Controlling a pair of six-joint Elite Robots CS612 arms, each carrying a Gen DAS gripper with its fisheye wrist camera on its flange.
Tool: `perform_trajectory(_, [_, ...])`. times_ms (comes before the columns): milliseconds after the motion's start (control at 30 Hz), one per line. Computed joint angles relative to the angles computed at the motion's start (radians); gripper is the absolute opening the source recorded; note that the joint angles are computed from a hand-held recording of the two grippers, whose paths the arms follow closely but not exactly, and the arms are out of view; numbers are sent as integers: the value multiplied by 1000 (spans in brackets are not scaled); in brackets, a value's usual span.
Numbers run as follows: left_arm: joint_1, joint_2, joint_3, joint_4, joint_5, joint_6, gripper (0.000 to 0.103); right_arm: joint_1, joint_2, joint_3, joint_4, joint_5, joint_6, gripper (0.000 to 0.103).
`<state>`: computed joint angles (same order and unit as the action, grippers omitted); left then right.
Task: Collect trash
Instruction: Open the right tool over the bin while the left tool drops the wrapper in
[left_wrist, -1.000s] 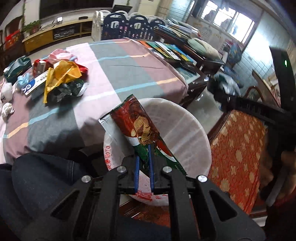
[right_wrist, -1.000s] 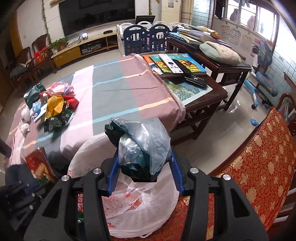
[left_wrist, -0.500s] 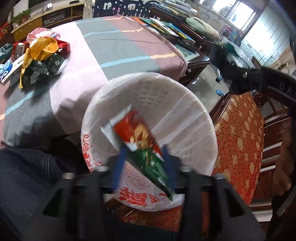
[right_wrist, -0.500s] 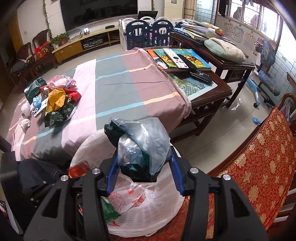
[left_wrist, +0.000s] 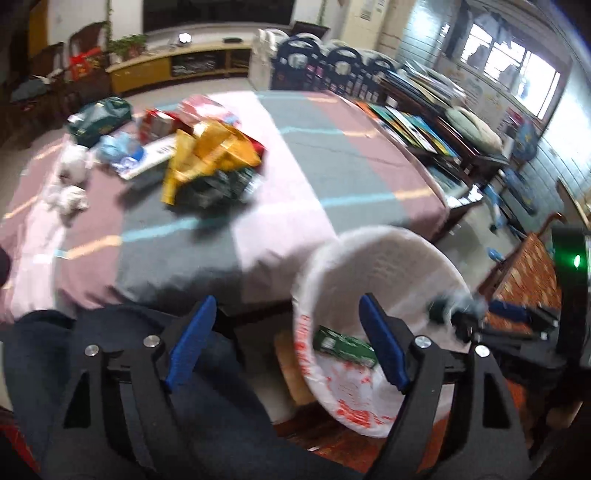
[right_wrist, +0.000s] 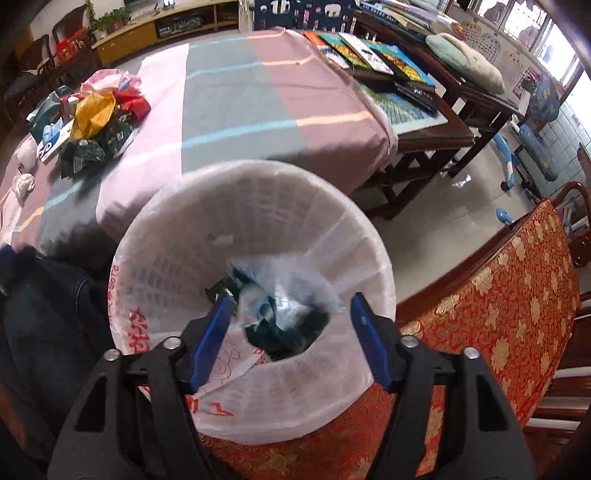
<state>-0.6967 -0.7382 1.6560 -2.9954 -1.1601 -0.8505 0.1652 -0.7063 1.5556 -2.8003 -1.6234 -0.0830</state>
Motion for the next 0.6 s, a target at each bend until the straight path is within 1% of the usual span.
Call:
perform_trajectory(67, [1, -21, 15, 28, 55, -19, 85, 0, -5, 3, 3, 11, 17, 74])
perform_trajectory(167, [4, -46, 35, 48, 100, -48, 87, 7, -13, 6, -20, 8, 28, 78])
perform_trajectory(200, [7, -54, 44, 41, 108, -59, 87, 10, -16, 9, -37, 1, 26, 82])
perform_trajectory(300, [12, -68, 65, 14, 110, -83, 89, 19, -21, 15, -76, -10, 19, 82])
perform_trajectory(400, [17, -78, 77, 13, 118, -110, 89, 23, -26, 20, -99, 4, 15, 82])
perform_trajectory(600, [26, -82, 84, 23, 112, -139, 89, 30, -25, 10, -79, 23, 25, 82])
